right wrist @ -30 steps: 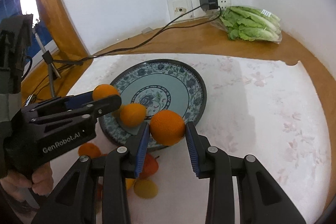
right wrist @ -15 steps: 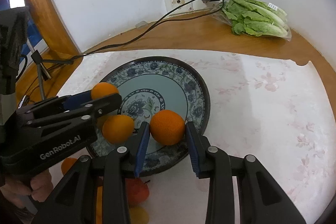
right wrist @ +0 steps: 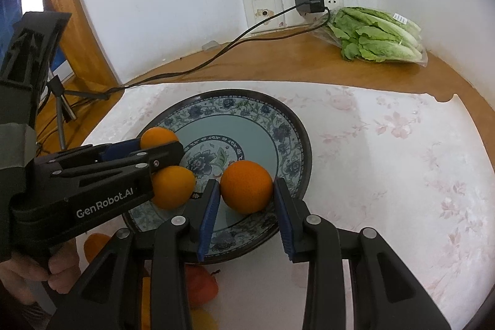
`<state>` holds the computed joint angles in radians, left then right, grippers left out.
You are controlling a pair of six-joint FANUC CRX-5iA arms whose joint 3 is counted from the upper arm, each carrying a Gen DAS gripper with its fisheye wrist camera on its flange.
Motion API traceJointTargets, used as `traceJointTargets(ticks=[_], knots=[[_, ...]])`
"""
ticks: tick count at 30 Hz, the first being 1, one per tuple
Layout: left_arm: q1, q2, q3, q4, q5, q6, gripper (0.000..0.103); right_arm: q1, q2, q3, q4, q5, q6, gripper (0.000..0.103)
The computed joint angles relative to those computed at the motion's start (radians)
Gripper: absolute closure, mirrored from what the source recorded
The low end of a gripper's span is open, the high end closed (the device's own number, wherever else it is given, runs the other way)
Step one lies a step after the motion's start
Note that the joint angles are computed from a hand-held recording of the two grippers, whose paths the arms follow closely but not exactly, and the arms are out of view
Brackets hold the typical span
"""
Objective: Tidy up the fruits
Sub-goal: 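Open both grippers to set the oranges on the plate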
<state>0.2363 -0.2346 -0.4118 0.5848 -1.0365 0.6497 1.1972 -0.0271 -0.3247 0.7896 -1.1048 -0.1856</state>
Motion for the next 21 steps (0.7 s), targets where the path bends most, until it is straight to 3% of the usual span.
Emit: traceJointTargets(ticks=[5,10,14,21], knots=[[0.007,0.0,-0.004,0.014,-0.007,-0.009,0.062,0.001,0.009,0.006,-0.001,-0.003,0.018,0.067],[0.017,0.006,0.013,0.018,-0.05,-0.011,0.045,-0.01,-0.014,-0.015,-0.007,0.04,-0.004,0.067],[0.038,-0.024,0.0,0.027,-0.06,-0.052,0.04,-0.013,-0.032,-0.043,0.012,0.077,-0.017,0.065],[0.091,-0.045,0.021,0.03,-0.14,-0.05,0.038,0.002,-0.037,-0.029,-0.001,0.074,-0.045,0.053]])
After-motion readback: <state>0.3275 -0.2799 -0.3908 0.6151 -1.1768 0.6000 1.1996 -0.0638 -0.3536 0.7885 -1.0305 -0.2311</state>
